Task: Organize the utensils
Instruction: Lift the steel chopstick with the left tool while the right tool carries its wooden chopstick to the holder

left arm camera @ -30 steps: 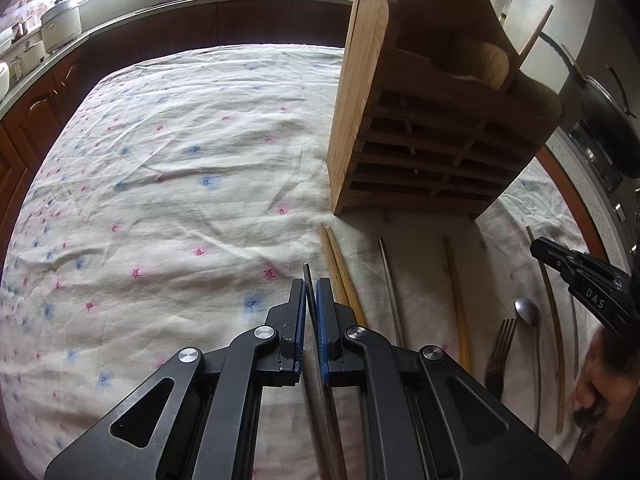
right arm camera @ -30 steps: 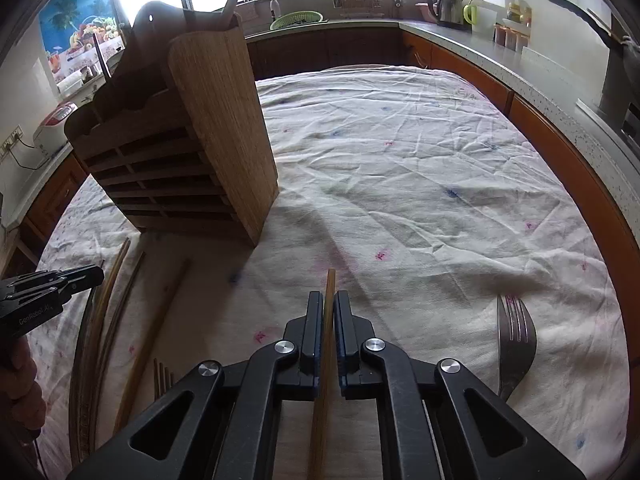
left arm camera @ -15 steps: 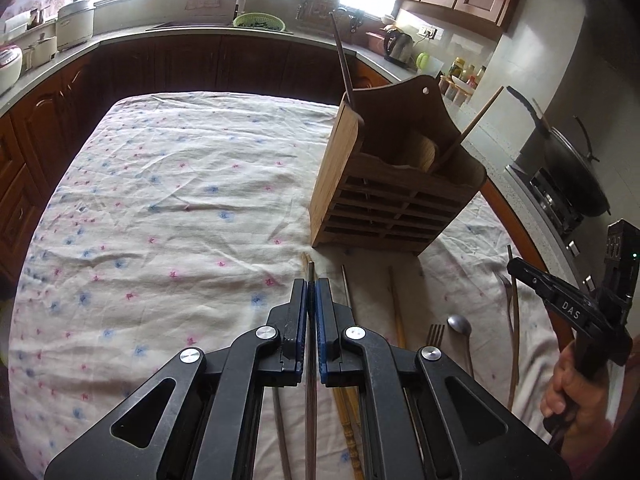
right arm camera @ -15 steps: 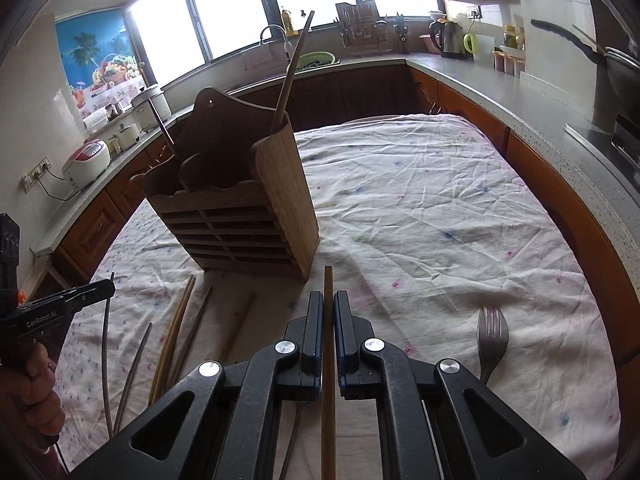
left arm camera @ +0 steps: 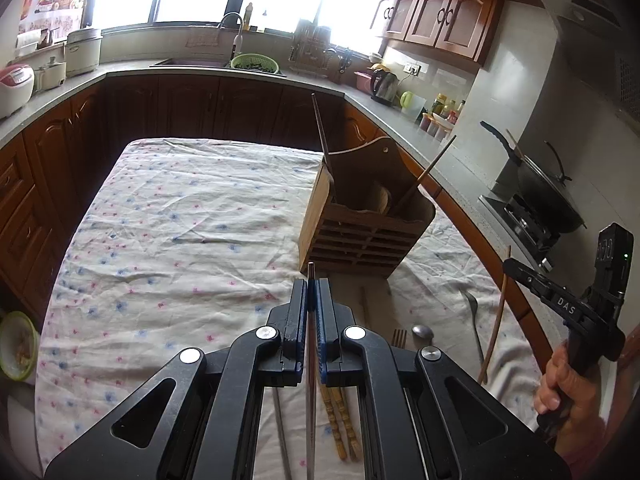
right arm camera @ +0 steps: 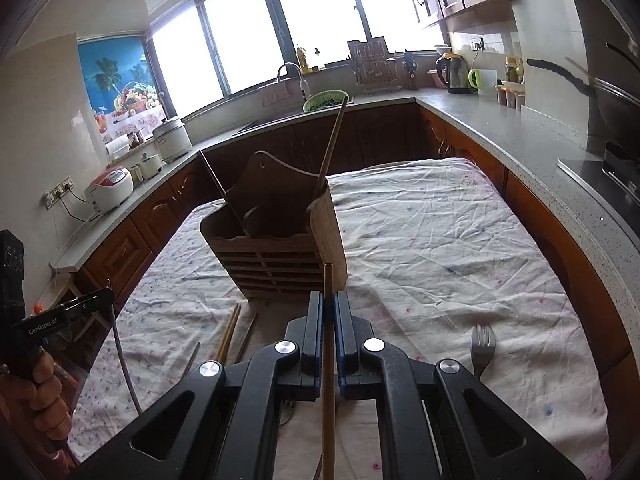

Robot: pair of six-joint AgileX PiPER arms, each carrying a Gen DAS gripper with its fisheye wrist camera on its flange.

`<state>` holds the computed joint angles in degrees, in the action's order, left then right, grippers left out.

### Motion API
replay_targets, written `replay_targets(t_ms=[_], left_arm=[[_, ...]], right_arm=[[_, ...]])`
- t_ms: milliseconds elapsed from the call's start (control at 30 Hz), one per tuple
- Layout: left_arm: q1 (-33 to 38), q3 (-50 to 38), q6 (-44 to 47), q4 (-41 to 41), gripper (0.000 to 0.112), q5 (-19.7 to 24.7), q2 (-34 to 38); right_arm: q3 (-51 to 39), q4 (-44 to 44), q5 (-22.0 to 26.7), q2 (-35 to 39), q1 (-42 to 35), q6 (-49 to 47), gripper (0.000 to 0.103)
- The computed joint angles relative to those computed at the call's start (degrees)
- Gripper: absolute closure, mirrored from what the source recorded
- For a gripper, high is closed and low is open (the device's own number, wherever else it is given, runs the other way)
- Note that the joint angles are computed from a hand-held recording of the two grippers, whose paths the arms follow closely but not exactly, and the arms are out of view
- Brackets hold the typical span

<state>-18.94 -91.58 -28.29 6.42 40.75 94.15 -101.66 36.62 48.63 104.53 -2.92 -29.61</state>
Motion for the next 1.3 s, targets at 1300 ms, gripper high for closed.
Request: replay_targets(t_ms=[1300], left_arm=[[2.85, -16.27, -0.49, 2.25, 0.109, -1.74, 2.60]], right_arm=[[-16.87, 4.69, -3.84, 4.75, 2.33, 4.94, 0.098]])
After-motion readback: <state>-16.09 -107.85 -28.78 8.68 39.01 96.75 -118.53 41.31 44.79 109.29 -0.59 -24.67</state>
